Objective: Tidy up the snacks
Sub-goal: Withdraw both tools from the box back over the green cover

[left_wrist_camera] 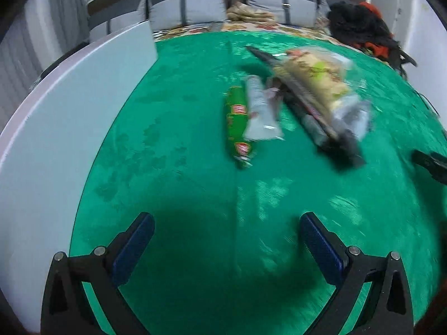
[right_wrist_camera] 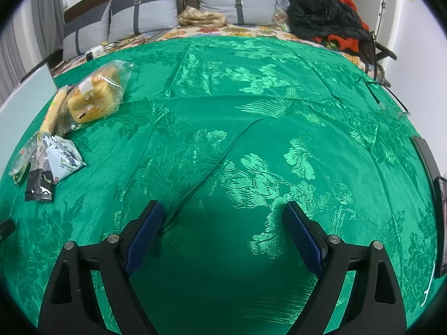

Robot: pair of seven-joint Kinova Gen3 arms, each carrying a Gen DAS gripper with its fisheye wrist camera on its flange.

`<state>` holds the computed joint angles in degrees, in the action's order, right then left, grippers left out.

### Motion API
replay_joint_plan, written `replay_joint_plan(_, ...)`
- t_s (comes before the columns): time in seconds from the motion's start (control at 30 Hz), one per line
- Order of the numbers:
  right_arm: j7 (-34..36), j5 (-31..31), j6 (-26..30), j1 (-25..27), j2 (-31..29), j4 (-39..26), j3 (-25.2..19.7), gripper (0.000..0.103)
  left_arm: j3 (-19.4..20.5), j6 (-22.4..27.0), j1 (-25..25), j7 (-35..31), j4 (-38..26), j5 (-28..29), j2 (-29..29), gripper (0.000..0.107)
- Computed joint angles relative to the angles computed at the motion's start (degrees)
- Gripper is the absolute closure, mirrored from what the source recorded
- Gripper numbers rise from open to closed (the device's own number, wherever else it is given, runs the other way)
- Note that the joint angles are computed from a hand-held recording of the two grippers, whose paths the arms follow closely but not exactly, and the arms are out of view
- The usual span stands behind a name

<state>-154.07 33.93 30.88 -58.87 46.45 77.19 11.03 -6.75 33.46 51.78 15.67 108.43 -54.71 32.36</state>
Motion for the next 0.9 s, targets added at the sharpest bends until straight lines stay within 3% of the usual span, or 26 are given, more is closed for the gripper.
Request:
replay_joint_plan(0.13,0.0,0.1,0.0,0.1,0.0,0.0,-0.1,0.012,-2.9,-4.4,0.8,5.3,2.6,-3.9,-0.1,0.005)
replay_joint_plan(0.27,-0.1,0.1,0.1,0.1,0.0,0.0,-0.1,0.012,-3.7,-4.5,2.1,8.3,3.0,-5.5,0.4,0.005)
replay_joint_plan(0.9,0.0,0.1,0.1,0.1,0.0,-0.1,-0.2,0.012,-1.3,-3.3,0.3,10.4,3.3,-7.9,0.4,0.005)
